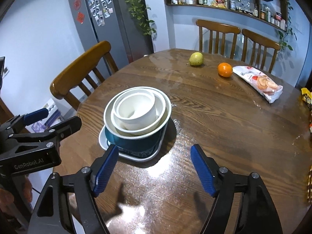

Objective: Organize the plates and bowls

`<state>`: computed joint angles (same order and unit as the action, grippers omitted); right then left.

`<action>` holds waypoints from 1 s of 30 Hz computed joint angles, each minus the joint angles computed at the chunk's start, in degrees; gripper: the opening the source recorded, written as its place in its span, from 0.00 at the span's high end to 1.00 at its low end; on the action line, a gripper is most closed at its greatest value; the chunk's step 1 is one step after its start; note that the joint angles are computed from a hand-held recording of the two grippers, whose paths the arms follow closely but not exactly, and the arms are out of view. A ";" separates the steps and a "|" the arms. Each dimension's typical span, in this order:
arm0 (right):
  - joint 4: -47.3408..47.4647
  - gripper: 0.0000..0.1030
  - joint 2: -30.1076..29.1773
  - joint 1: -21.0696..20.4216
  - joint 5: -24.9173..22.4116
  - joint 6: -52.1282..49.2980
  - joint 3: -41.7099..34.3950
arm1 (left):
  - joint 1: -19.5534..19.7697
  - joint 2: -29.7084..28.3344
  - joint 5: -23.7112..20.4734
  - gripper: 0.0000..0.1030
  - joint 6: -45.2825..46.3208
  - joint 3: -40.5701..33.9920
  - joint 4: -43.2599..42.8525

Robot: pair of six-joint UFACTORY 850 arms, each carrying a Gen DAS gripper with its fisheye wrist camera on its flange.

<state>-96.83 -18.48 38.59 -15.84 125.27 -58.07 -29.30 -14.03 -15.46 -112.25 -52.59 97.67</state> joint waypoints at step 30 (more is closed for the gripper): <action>8.13 0.20 -0.49 1.25 -0.17 -9.47 -0.44 | -0.09 1.17 -0.53 0.01 9.35 2.16 -10.20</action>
